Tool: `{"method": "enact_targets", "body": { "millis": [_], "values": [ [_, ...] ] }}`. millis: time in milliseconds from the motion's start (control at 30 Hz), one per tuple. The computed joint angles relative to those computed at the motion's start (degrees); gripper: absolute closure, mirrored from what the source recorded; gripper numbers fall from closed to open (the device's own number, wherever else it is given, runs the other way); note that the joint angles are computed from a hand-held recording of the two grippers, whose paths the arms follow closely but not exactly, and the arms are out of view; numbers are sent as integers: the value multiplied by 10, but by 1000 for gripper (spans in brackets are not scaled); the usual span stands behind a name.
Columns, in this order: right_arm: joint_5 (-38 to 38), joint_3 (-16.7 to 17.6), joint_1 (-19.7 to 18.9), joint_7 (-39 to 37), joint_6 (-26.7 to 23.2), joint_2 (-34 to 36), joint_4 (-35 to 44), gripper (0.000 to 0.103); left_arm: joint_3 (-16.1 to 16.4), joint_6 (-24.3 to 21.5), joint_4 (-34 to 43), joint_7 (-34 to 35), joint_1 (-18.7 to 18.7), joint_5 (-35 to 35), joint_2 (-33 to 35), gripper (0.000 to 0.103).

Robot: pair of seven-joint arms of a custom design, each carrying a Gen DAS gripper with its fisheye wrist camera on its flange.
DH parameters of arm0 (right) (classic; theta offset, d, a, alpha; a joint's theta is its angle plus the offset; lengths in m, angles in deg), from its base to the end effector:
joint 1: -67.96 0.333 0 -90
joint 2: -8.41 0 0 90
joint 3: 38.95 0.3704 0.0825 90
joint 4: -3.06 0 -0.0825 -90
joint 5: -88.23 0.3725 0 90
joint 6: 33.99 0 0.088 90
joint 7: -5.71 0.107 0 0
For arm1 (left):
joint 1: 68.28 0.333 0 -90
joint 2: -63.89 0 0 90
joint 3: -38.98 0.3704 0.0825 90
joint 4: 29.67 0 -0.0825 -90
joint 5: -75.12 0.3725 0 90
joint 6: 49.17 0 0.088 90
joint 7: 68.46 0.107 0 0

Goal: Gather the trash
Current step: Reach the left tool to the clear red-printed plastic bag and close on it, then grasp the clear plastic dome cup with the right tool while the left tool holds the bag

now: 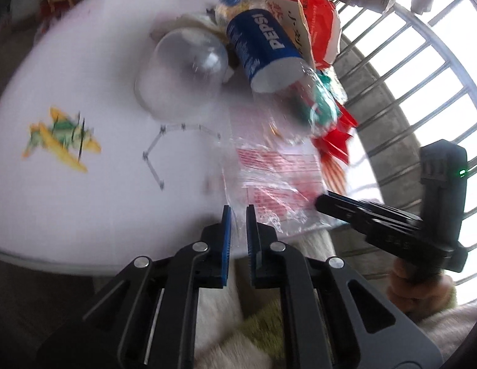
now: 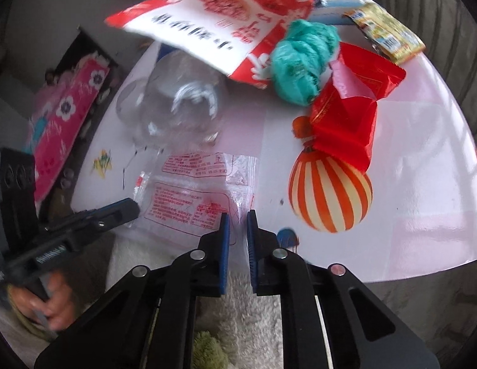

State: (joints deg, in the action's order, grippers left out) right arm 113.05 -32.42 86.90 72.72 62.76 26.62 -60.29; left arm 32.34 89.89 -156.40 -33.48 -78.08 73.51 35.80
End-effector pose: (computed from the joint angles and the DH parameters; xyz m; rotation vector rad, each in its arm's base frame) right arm 0.5875 0.3048 0.7264 -2.4465 0.9327 0.2089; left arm 0.3956 -0.1317 0.6981 -2.5488 1.2146 -1.0137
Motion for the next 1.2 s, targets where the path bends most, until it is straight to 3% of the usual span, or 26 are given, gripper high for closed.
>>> {"method": "enact_targets", "body": {
  "millis": [100, 133, 233, 433, 467, 567, 633, 733, 800, 1033, 1200],
  "values": [
    [2, 4, 0, -38, 6, -19, -29, 92, 0, 21, -27, -24, -2, -20, -24, 94],
    [3, 4, 1, -44, 6, -20, -31, 92, 0, 24, -34, -37, 0, -23, -29, 87],
    [6, 4, 3, -54, 14, -21, -37, 92, 5, 61, -59, -63, -4, -40, -39, 83],
    [22, 5, 1, -57, 17, -11, -32, 93, 35, 154, -102, -70, -31, -86, -49, 79],
    [23, 4, -1, -59, 15, -11, -30, 93, 41, 189, -117, -67, -40, -97, -55, 79],
    [30, 3, -8, -62, 6, -4, -19, 93, 77, 297, -156, -43, -95, -131, -69, 79],
    [36, 3, -13, -65, 1, -1, -14, 94, 131, 358, -171, -14, -173, -161, -72, 79],
    [38, 3, -16, -74, 3, -4, -17, 94, 152, 336, -162, -17, -199, -170, -60, 79],
    [41, 3, -18, -76, 1, -3, -15, 94, 153, 325, -158, -21, -202, -180, -52, 85],
    [54, 5, -24, -86, -11, -7, -11, 93, 59, 200, -117, -73, -64, -111, -47, 97],
    [82, 12, -26, -144, 1, -24, -5, 82, 15, 132, -93, -94, -3, -38, -98, 98]
  ]
}}
